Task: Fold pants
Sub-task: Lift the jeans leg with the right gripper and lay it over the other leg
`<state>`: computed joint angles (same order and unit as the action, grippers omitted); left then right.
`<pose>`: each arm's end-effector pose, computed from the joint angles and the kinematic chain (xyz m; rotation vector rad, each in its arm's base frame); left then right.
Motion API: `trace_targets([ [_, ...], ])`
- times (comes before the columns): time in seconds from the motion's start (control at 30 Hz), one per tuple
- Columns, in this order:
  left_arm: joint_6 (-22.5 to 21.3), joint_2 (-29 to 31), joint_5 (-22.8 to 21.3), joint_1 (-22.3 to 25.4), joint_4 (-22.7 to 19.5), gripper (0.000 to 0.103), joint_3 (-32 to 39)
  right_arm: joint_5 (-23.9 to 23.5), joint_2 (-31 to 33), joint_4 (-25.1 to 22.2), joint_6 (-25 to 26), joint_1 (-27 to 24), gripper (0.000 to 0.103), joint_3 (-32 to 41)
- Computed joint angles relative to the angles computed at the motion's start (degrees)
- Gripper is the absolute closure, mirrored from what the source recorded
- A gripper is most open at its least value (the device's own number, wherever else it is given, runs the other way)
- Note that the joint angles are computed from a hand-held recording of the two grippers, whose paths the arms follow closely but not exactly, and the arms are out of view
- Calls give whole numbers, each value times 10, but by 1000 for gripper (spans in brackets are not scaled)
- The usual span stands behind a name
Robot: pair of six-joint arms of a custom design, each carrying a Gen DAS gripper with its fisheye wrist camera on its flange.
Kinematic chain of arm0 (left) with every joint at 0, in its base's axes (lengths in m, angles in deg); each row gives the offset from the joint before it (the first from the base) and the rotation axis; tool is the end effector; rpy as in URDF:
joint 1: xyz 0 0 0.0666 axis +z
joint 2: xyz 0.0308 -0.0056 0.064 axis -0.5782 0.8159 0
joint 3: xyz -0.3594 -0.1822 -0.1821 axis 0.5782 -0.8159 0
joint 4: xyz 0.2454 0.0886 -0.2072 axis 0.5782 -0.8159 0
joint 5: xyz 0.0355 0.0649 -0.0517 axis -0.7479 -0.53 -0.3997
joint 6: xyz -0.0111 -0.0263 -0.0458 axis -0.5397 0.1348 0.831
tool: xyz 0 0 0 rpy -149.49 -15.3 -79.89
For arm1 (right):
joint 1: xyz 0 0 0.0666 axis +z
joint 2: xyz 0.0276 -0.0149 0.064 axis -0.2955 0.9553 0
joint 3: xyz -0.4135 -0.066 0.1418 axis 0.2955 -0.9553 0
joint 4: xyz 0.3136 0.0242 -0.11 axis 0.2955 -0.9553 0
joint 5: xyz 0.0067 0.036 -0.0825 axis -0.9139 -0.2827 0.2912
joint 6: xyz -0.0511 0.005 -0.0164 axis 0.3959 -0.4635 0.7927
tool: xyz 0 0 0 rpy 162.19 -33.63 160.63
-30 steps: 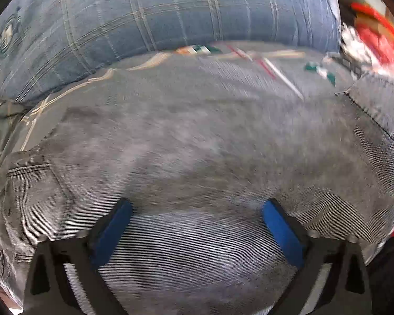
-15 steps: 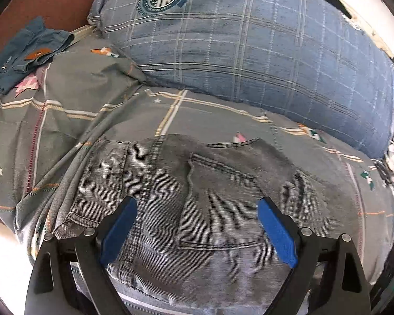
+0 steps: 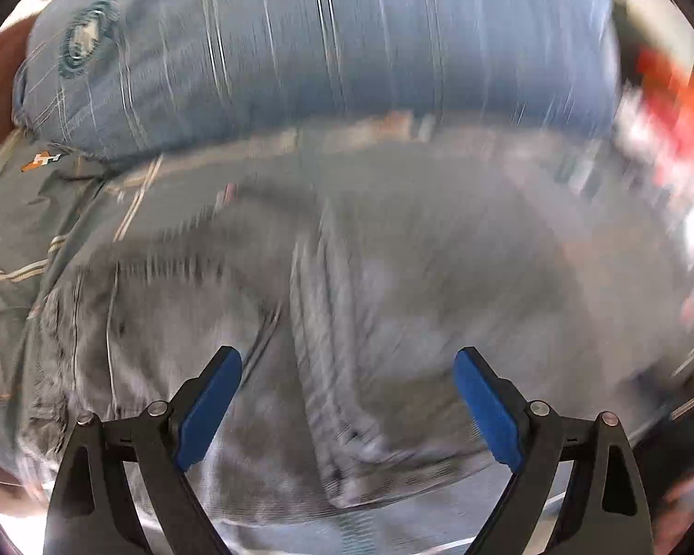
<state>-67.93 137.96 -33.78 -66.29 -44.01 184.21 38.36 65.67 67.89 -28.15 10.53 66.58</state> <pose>0.4886 -0.2873 0.4727 0.5228 2.6156 -0.0006 0.3332 0.1716 0.3939 0.7919 2.2180 0.7667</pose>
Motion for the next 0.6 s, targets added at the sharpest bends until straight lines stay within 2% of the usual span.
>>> trace_targets([
  [0.03,-10,8,-22,-2,-6,8,-17,-7,-7,-2,1,-3,36,0],
  [0.1,4,-5,5,12,23,6,-45,-39,-1,4,13,-14,36,12],
  [0.17,17,-3,6,16,1,6,-25,-63,16,13,25,-18,36,31],
  [0.23,16,-13,-8,14,21,6,-24,-117,27,58,15,-30,36,27],
  [0.3,21,-28,-2,13,48,6,-28,-205,53,120,-13,-50,36,12],
  [0.37,23,-33,19,11,58,6,-28,-207,84,99,-59,-56,36,3],
  [0.43,5,-13,21,5,38,6,-18,-232,77,127,-89,-69,38,-13],
  [0.5,-4,16,-12,0,4,6,-18,-242,64,103,-71,-77,37,9],
  [0.57,24,5,14,11,38,3,-41,-240,57,83,-27,-85,37,46],
  [0.6,25,9,21,14,29,3,-33,-238,58,77,-17,-88,37,58],
])
